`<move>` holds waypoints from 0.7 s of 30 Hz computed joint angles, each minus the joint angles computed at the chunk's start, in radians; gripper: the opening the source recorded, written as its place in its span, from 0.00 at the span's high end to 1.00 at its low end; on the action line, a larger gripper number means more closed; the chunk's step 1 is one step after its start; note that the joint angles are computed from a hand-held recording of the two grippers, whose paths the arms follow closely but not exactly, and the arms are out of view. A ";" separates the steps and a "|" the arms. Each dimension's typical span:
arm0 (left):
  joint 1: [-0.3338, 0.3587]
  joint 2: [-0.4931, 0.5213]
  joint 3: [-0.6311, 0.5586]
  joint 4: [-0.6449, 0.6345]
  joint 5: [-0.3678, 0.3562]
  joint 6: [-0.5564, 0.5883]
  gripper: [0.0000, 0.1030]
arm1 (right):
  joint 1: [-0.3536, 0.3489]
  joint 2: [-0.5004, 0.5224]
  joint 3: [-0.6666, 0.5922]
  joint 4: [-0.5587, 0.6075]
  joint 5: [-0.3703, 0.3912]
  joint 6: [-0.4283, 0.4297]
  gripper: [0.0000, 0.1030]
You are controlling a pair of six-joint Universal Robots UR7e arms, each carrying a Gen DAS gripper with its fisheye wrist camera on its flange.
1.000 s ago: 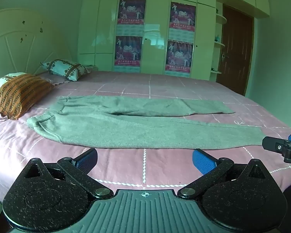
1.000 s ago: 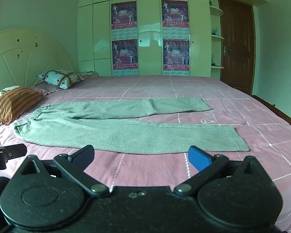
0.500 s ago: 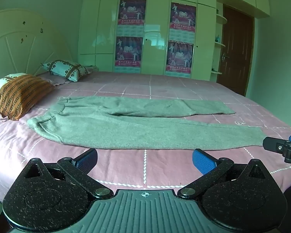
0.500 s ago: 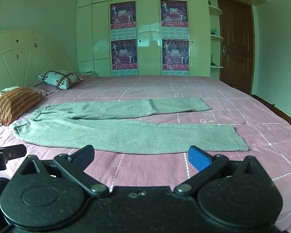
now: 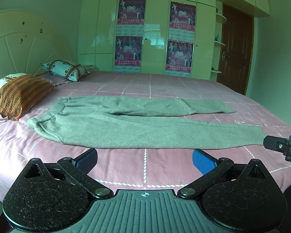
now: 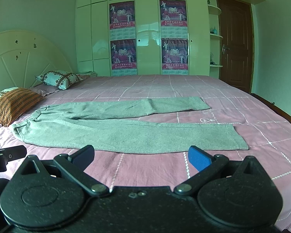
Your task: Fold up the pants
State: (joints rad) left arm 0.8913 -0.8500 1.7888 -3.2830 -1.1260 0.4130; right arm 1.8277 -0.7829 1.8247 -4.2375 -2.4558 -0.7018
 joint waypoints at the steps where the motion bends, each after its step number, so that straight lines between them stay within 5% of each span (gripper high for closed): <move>1: 0.000 0.000 0.000 -0.001 0.000 0.002 0.00 | 0.000 0.000 -0.001 0.000 0.000 0.000 0.06; 21: 0.000 -0.002 0.003 0.001 -0.001 0.002 0.00 | 0.002 0.004 -0.005 0.002 -0.001 0.003 0.06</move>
State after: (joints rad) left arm 0.8911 -0.8519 1.7922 -3.2821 -1.1272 0.4154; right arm 1.8298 -0.7787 1.8198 -4.2359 -2.4570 -0.6989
